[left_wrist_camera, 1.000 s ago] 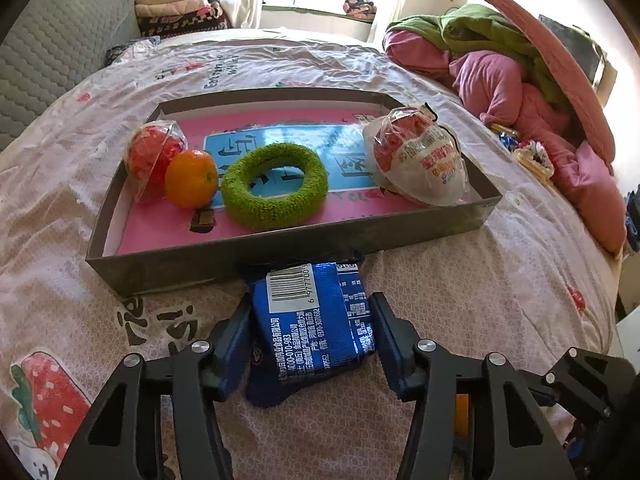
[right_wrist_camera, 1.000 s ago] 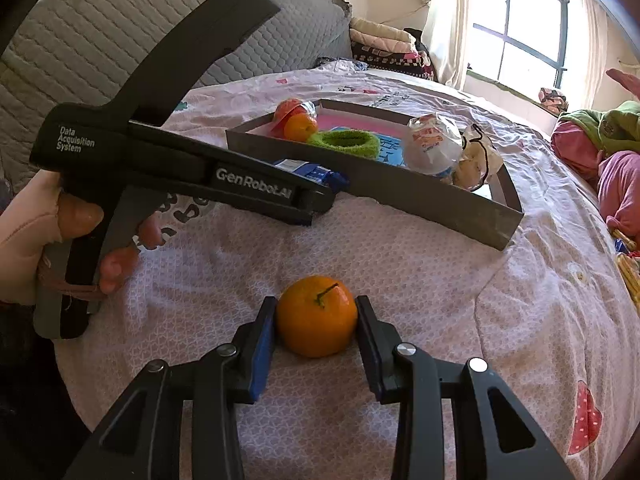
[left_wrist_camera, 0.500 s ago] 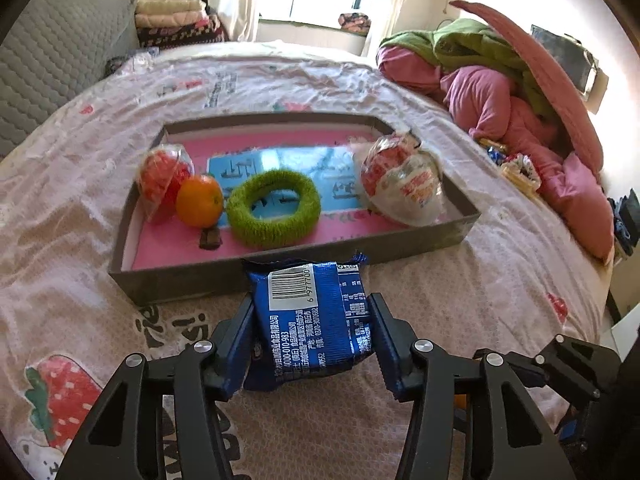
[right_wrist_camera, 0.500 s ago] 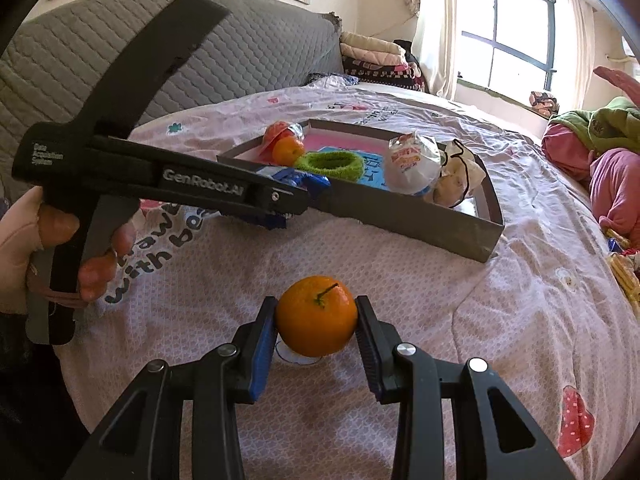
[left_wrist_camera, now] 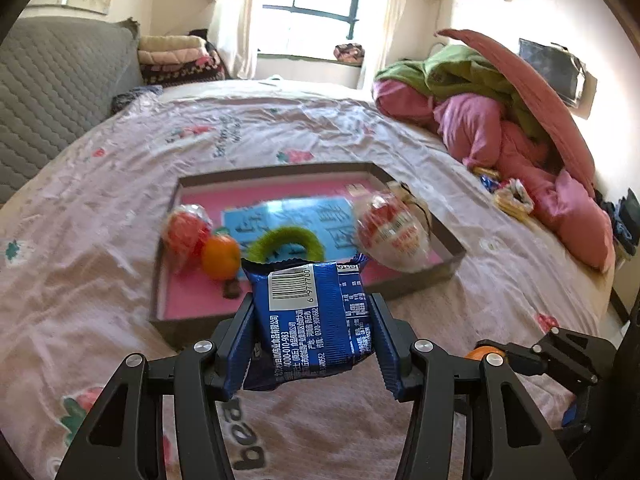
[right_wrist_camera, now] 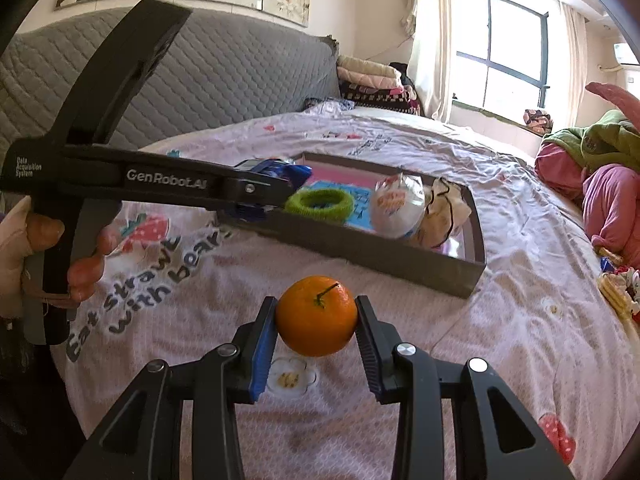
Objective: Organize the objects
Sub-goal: 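Close left gripper on blue snack packet while right gripper closes on orange, then lift and carry blue packet with left gripper while right gripper carries orange over tray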
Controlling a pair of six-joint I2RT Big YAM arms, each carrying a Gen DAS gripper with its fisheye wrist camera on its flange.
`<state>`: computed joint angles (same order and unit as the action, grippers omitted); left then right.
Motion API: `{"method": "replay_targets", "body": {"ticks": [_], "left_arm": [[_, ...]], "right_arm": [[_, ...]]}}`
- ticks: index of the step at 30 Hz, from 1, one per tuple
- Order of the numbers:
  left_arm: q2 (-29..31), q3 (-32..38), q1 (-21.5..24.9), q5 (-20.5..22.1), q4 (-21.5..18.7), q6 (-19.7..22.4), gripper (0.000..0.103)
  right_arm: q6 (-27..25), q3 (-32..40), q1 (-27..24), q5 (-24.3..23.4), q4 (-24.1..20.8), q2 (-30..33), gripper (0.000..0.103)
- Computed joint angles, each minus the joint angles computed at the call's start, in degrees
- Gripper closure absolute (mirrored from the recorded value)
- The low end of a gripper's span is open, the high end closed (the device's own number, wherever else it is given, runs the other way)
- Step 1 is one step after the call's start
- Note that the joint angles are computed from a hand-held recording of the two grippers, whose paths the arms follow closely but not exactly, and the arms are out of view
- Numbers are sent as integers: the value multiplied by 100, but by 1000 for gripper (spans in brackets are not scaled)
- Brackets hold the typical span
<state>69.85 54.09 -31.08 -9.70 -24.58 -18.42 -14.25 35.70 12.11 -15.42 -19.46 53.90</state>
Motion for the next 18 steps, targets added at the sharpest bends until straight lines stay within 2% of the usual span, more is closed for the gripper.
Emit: {"method": "replay_targets", "body": {"ticks": [18], "left_arm": [[-226, 66, 311, -37, -13, 105, 48]], "right_arm": [[-66, 399, 151, 20, 281, 254, 64]]}}
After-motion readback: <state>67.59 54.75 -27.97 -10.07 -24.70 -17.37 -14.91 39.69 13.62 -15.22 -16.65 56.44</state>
